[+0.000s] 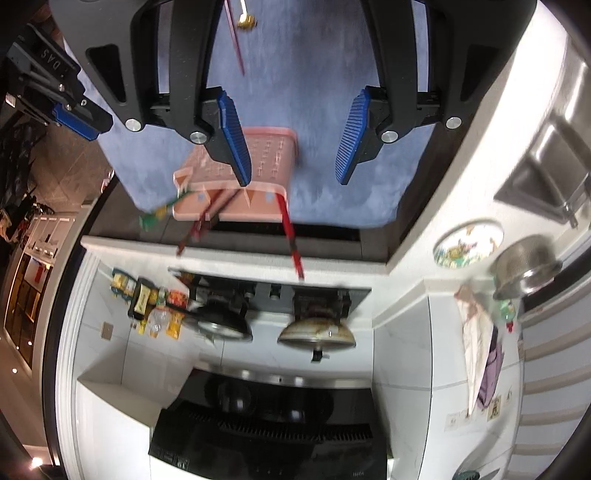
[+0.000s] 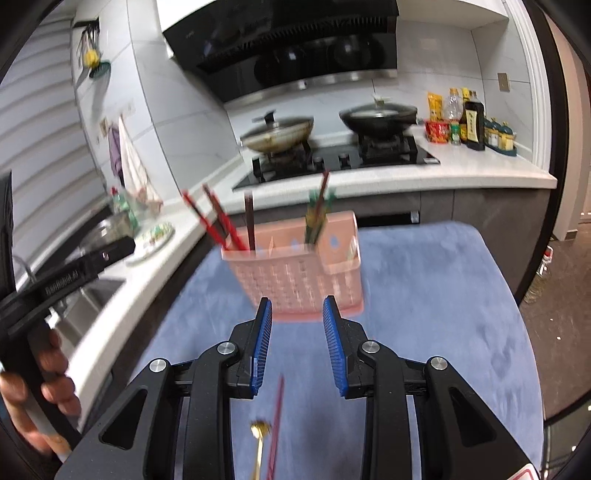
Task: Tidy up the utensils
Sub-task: 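Close the right tool on the last red chopstick while the left tool moves to the gold spoon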
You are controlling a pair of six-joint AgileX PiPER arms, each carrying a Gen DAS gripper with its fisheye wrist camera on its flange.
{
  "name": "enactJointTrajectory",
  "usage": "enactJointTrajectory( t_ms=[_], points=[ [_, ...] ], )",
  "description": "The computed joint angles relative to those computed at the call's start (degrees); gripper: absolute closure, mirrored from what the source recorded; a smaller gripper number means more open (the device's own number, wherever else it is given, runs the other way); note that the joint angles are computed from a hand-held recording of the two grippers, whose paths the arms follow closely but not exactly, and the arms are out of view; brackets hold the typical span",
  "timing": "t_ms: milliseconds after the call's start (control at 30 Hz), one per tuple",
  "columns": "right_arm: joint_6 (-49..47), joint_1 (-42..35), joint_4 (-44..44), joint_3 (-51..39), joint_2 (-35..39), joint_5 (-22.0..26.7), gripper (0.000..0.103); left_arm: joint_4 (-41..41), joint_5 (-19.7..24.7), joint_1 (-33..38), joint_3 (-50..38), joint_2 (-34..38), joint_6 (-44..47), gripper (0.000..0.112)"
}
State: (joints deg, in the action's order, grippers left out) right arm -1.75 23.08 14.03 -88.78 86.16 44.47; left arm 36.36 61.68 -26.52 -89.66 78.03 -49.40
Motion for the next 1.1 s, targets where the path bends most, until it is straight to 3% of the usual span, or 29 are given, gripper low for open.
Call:
enactJointTrajectory(
  t_ms=[333, 600, 1100],
  points=[
    [7.0, 8.2, -10.6, 22.8, -13.0, -4.7, 0.074, 3.6, 3.2, -9.3, 18.1, -9.2, -13.2, 0.067],
    [18.1, 17.2, -17.4, 36.4, -17.3, -7.6, 0.075, 2.7, 4.7, -16.2, 28.8, -13.3, -22.9, 0.067],
    [24.8, 22.0, -19.3, 43.8, -17.1, -10.3, 0.074, 0.2, 4.7, -24.7, 39.6, -14.7, -33.5, 0.067]
  ],
)
